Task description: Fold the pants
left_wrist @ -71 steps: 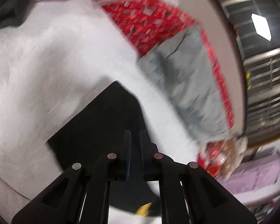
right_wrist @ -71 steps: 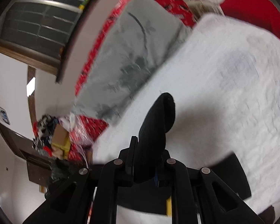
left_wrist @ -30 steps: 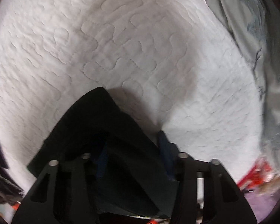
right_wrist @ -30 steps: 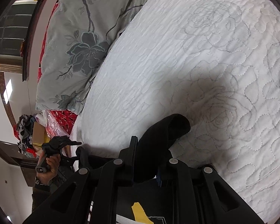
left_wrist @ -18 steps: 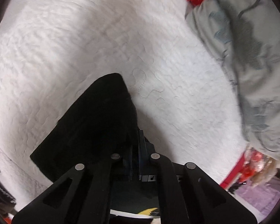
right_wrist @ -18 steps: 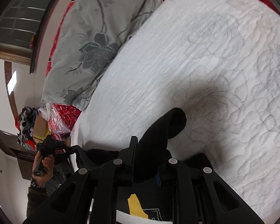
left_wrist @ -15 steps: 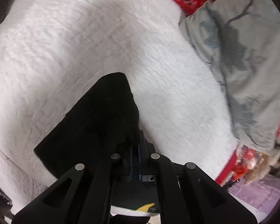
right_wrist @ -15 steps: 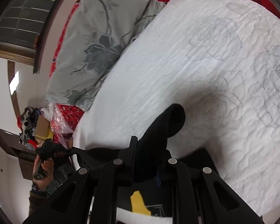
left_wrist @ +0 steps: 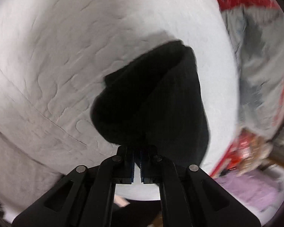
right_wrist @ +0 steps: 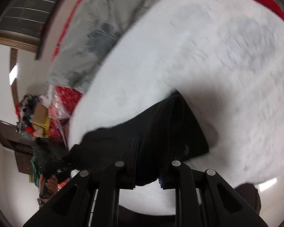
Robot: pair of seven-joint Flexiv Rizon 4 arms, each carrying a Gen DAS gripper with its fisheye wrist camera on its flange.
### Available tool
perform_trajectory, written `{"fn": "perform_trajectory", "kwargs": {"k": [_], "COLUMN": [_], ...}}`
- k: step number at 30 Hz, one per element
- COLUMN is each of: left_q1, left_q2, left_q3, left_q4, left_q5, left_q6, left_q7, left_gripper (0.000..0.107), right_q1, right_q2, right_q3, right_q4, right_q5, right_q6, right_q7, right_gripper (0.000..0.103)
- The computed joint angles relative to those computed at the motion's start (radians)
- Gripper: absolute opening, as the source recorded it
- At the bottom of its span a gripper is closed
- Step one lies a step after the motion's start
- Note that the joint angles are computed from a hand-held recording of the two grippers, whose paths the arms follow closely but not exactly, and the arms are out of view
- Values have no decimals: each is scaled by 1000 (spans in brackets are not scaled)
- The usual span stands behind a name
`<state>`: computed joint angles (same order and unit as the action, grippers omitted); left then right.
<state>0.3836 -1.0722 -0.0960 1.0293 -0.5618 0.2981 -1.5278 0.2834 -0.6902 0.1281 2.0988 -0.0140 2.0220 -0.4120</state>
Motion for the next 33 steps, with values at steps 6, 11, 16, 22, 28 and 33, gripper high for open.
{"fn": "perform_trajectory", "kwargs": {"k": [6,11,16,22,28,33], "left_q1": [66,65,32,-5,-29,-62], "left_q2": [100,135,121,49,31,26], "left_q3": [-60,-59,-36,-21,-24,35], "left_q4": [193,245,182,-19,-135,-169], "left_q5": [-145,-201,-162,-58,-2,105], "left_q6": [125,159,164,83,85,139], "left_q7": [166,227,235,201,217,182], "left_gripper": [6,20,20,21,39,44], "right_q1": [14,23,133,30,54,89], "right_q2": [11,41,97,59,27,36], "right_q3": [-4,-8,-117,-56,-77,-115], "right_q4": [22,78,138,73,-7,-23], "right_q5": [15,76,223,108,48,28], "right_q6": [-36,31,56,6,-111,-177], "right_q7": [1,24,16,-4,-27,-53], "right_gripper": [31,44,51,56,56,56]}}
